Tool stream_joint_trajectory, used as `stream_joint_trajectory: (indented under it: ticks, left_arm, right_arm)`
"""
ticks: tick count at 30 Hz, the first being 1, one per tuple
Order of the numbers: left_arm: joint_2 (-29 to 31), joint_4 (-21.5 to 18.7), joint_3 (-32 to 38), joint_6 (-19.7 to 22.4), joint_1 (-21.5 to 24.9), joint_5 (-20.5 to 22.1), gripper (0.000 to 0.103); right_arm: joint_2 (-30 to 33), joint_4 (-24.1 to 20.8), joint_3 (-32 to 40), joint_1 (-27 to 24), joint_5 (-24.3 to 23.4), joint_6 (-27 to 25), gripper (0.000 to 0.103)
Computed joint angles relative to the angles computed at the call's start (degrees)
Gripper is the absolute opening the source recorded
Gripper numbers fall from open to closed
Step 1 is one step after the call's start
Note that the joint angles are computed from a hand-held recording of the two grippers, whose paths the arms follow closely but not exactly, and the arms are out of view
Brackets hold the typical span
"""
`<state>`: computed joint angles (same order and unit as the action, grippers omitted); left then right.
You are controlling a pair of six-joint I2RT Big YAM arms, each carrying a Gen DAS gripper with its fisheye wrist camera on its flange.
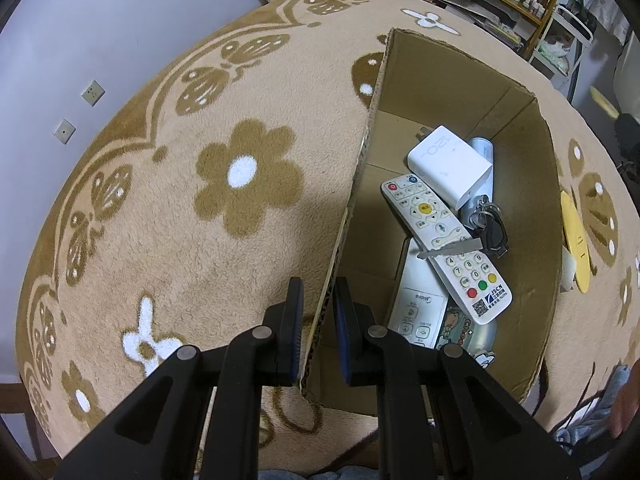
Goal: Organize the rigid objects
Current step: 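Carry the AIMA-tagged key with the right tool and drop it into the box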
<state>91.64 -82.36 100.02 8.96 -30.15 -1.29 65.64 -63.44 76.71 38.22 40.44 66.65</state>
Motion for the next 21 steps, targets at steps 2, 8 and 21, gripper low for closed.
stream_joint_trajectory:
  ticks: [2, 8, 21]
  left_arm:
    - [0.0, -0.1, 0.1, -0.1, 0.1, 0.2, 0.015]
    - [0.1, -0.1, 0.1, -0.1, 0.1, 0.3, 0.015]
    - [0.1, -0.3, 0.3, 0.0, 0.2, 0.3, 0.015]
  right_arm:
    - [1.5, 0.9, 0.9, 0.5, -1.1, -1.6, 0.019]
    - [4.7, 1.9, 1.7, 0.5, -5.2, -3.9, 0.019]
    - [7.6, -0.2, 0.9, -0.6, -10.9, -3.7, 0.019]
